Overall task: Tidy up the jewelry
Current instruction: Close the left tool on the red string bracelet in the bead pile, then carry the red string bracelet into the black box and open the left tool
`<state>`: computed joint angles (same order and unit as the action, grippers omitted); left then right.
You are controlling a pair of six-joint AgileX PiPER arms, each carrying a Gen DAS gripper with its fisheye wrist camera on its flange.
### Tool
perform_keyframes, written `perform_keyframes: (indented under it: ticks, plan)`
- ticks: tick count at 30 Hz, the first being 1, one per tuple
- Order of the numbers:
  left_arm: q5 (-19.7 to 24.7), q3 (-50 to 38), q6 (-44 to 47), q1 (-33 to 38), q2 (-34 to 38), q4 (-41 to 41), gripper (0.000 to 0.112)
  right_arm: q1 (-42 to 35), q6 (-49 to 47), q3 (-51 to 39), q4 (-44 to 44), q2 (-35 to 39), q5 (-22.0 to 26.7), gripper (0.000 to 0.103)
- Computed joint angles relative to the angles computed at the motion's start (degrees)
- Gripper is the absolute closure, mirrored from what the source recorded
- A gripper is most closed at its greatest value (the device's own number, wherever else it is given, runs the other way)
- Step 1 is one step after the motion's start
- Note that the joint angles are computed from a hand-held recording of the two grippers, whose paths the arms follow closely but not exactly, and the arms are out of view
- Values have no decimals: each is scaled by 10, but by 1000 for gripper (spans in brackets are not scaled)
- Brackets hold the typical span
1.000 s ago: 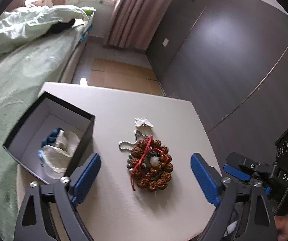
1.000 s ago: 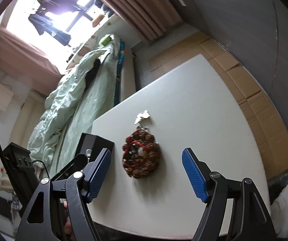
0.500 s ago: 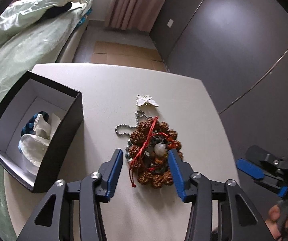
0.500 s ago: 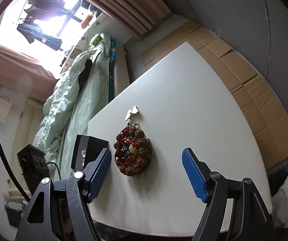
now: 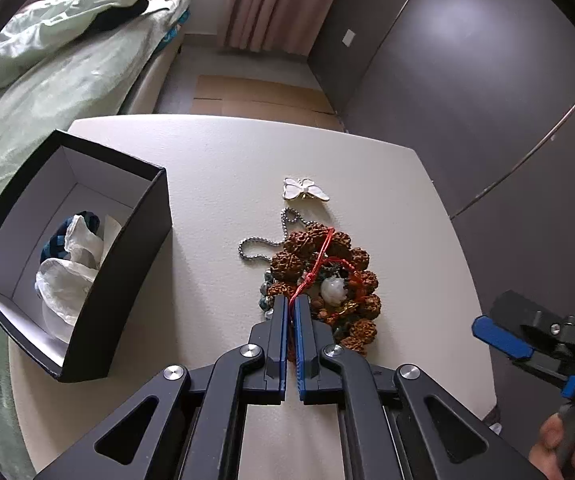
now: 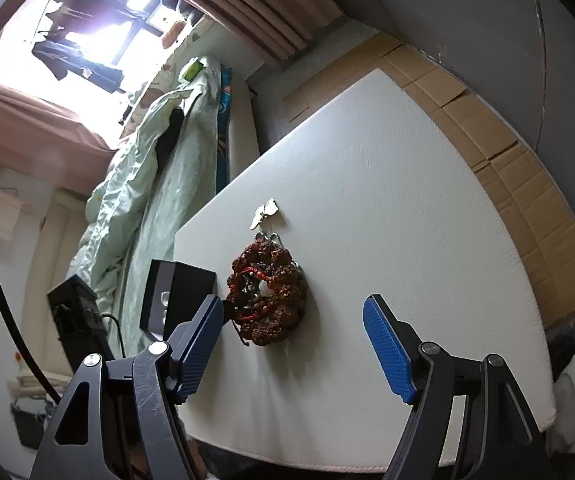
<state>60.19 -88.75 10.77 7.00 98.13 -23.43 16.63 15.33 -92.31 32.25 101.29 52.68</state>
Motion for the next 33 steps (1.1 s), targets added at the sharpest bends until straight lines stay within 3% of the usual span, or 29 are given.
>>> perform_keyframes:
  ticks: [13, 18, 29, 31, 33]
  plan:
    - [13, -5, 45, 45, -30, -73, 111, 34, 31, -62, -43, 64, 23, 30]
    - [19, -4, 62, 69, -45, -100, 111, 52, 52, -105, -73, 100, 38, 41]
    - [36, -5, 95, 123, -59, -136, 111, 87, 91, -185, -144, 159, 70, 50]
    - [36, -5, 100, 134, -62, -142, 111, 95, 101, -199, -166, 165, 79, 55]
    - [36, -6, 103, 143, -63, -145, 111, 95, 99, -209, -157, 175, 90, 82]
